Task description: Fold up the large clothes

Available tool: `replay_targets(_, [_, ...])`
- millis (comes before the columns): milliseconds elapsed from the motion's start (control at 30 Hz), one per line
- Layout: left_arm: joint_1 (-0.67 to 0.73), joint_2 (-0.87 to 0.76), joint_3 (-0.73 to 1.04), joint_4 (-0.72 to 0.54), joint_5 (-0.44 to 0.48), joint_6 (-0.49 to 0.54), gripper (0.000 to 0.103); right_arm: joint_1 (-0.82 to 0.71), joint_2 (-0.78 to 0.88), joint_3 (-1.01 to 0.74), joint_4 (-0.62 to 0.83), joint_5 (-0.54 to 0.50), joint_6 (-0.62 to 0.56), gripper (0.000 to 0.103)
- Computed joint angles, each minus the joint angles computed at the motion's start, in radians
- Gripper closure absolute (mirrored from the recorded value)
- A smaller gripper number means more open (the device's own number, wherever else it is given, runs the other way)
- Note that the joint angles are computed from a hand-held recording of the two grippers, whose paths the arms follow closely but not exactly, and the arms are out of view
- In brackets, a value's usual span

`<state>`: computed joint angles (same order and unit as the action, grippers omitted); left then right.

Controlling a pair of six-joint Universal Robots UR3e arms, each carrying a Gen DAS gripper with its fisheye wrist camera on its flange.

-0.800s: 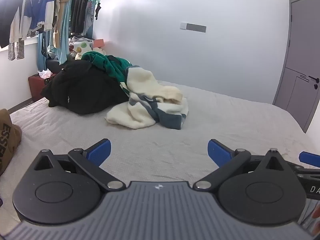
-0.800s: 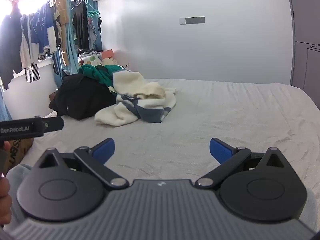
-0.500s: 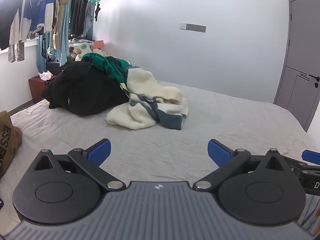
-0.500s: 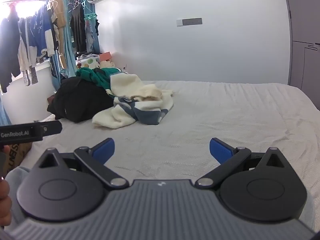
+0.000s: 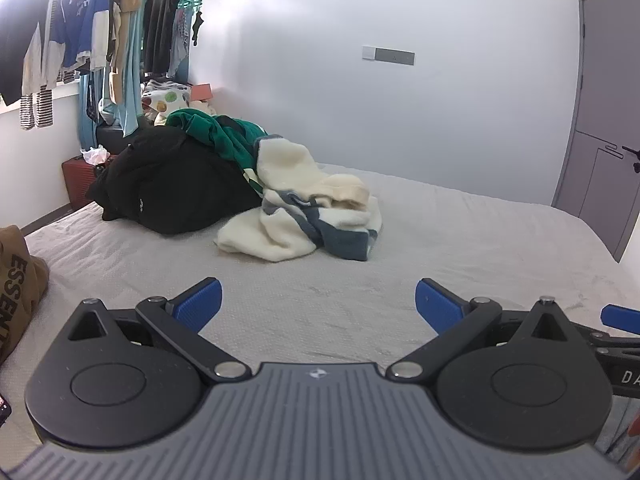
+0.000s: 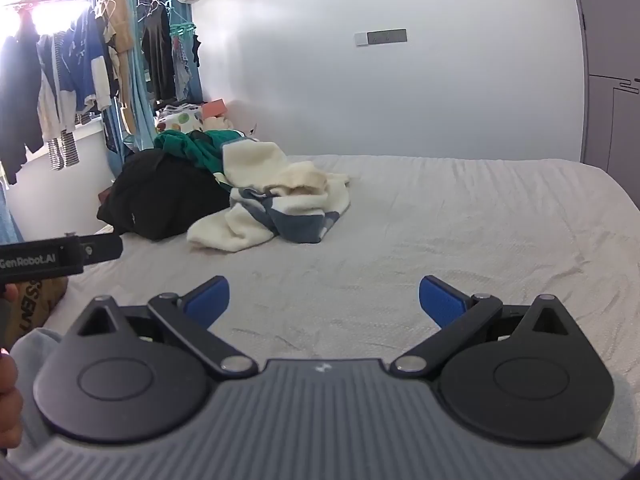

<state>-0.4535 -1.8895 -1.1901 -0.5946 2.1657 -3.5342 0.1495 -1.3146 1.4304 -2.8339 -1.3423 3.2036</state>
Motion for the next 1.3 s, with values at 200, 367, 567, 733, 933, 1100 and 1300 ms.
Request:
replay_targets(200, [0.005,0.002,-0.003,-0.004,0.003,-0.001,0.000,0.003,0.019,-0.020,0.008,0.003,0.003,0.000])
replay_targets(367, [0.006,0.003,-0.005,-0.004,0.003,0.000,0.000,0.001,0.019,-0.029,0.020,0.011,-0.002,0.000])
replay_targets(567, [0.008,0.005,-0.010,-0.002,0.000,0.000,0.000,-0.001,0.024,-0.036,0.024,0.016,-0.002,0.000])
replay_targets(733, [0.007,0.007,-0.020,0.002,0.009,-0.005,0.000,0.005,0.033,-0.039,0.023,0.017,-0.004,0.000])
replay_targets(933, [0.009,0.003,-0.018,0.001,0.014,-0.009,0.000,0.000,0.036,-0.042,0.028,0.030,-0.008,0.000])
replay_targets(1100, [0.017,0.010,-0.035,0.011,0.006,-0.010,0.000,-0.001,0.036,-0.042,0.029,0.032,-0.006,0.000])
replay_targets(1300, [0.017,0.006,-0.030,0.009,0.003,-0.009,0.000,-0.005,0.040,-0.049,0.033,0.035,-0.006,0.000])
